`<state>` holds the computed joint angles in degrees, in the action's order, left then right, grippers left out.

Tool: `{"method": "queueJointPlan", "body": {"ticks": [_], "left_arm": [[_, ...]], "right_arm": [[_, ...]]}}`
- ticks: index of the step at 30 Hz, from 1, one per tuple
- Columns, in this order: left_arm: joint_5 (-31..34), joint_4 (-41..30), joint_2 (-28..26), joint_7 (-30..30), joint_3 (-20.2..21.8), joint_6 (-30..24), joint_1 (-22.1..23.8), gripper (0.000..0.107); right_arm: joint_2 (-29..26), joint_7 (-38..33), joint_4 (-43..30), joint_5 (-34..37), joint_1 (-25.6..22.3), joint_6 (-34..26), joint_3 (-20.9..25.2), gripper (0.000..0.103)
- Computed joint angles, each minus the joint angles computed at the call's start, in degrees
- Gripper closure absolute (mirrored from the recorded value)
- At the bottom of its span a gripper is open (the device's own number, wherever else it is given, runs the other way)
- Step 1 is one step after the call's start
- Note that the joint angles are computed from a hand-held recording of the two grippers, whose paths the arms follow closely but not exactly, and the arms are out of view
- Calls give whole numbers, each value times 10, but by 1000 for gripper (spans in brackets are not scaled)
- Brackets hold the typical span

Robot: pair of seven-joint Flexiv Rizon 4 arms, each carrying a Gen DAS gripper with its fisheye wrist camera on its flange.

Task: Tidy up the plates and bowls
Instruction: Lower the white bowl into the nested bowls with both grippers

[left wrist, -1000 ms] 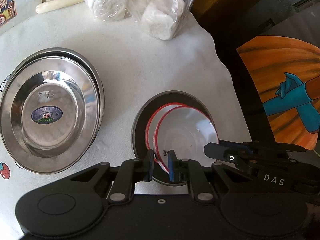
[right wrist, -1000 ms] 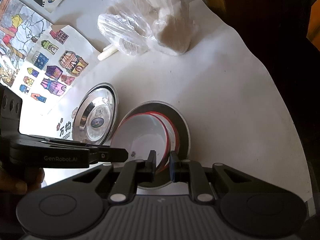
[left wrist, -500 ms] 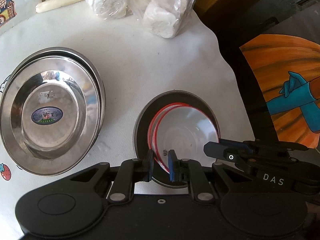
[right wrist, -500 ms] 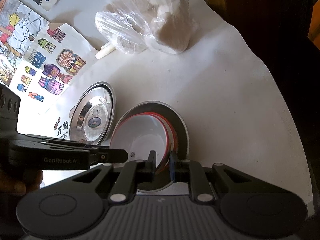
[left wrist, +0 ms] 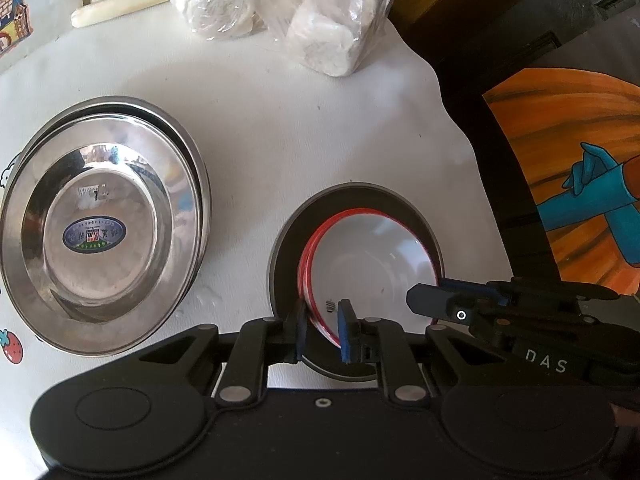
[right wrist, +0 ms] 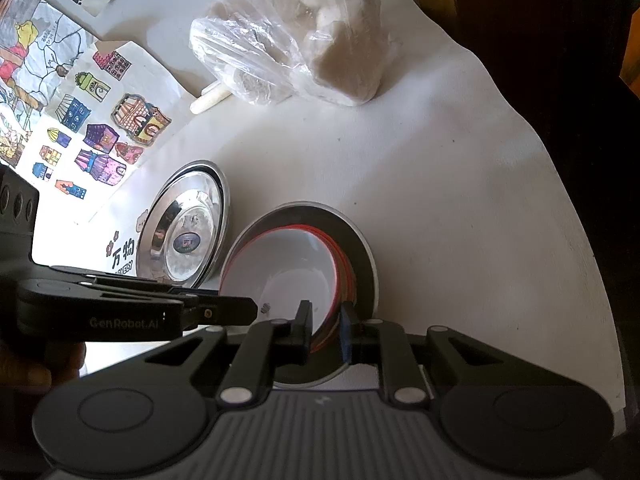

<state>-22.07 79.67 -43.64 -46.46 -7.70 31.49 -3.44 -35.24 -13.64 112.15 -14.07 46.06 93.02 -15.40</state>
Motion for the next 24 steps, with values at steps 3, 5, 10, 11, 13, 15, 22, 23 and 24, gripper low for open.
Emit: {"method": "queueJointPlan", "body": {"ticks": [3,5,10,11,13,15,22,23,24], "left_arm": [[0,0,0,0,0,0,0,90],[0,0,0,1,-1,0,1,90],[-2,-1,-1,-2,-1,0,1,89],[-3,-2,-2,-3,-1,-1,1,89],[-3,-3,-3,-5,-1,-2,1,89],[-4,-4,-3,-7,-1,-3,1,88],[-6,-2,-2,-11,-1,-2,3,87],[-6,-1,-1,-12,-1,-2,3,87],[-6,-1,-1,-12,-1,-2,3,87]], "right_arm": [[0,-1,0,0,-1,0,1,85],[0,-1,-1,0,-1,-1,1,85],[0,-1,0,0,-1,0,1,83],[0,-1,0,0,-1,0,0,83],[0,-1,0,1,-1,0,1,83],[0,-1,0,1,-1,1,0,82],[1,-7,1,3,-3,4,4,81],[2,-8,1,3,-4,4,4,81],[2,-9,1,3,-4,4,5,81]]}}
